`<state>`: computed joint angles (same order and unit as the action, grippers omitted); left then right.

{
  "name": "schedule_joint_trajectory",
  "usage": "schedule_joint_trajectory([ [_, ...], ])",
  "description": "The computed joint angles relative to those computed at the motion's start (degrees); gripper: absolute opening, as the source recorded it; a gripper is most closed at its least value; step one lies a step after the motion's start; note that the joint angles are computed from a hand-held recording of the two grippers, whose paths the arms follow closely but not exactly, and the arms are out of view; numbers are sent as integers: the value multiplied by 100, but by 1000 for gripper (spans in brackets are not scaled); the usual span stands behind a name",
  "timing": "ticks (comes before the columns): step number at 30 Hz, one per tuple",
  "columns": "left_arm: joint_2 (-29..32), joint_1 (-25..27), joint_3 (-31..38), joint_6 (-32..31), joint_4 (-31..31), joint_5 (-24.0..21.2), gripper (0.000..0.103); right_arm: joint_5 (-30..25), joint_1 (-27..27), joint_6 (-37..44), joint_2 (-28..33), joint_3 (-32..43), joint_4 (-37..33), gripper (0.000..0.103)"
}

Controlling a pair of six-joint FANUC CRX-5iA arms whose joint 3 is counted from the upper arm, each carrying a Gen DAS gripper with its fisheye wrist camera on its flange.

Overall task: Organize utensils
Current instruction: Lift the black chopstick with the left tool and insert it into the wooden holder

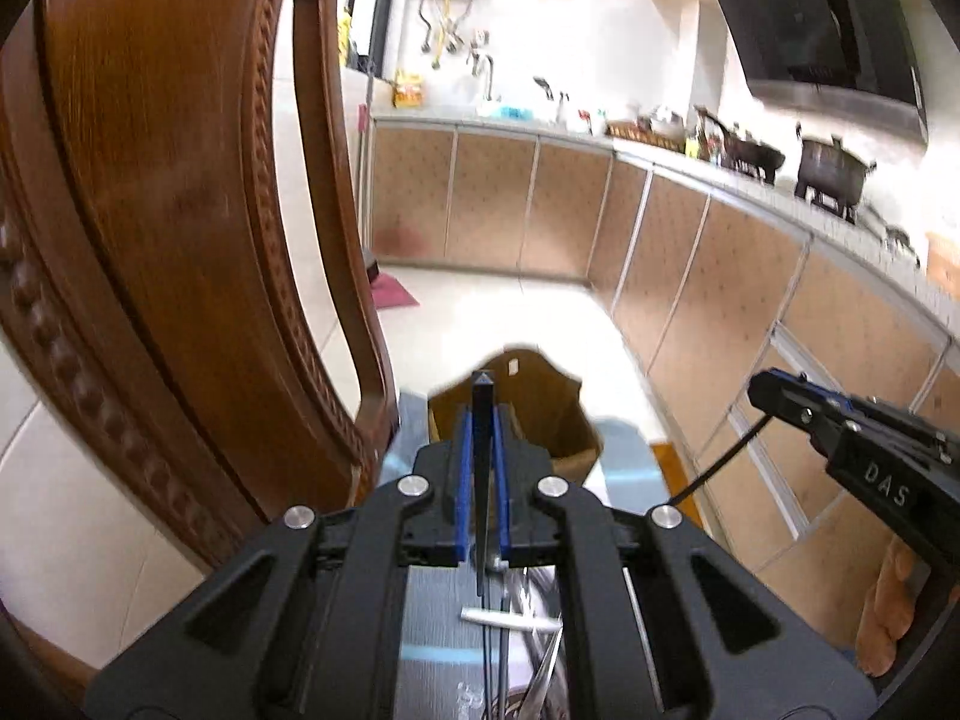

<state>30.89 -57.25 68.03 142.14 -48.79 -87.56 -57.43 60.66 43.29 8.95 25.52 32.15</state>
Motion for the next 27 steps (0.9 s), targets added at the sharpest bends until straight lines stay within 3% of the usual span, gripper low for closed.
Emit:
schedule_joint_trajectory([
  [4, 181, -130, 664, -73, -623, -38, 6, 210, -62, -106, 80, 206, 152, 6],
  [10, 917, -216, 1997, -569, -1567, -273, 6, 751, -191, -397, 201, 326, 601, 6],
  [17, 767, 332, 1363, -135, -808, 166, 6, 1385, -466, -657, 659, 462, 1181, 6],
  [21, 990, 487, 1608, -234, -607, 107, 6, 1778, -629, -786, 846, 362, 1303, 6],
  [27, 1291, 685, 1944, -363, -296, 34, 6, 1466, -753, -252, 1321, 866, 630, 6],
])
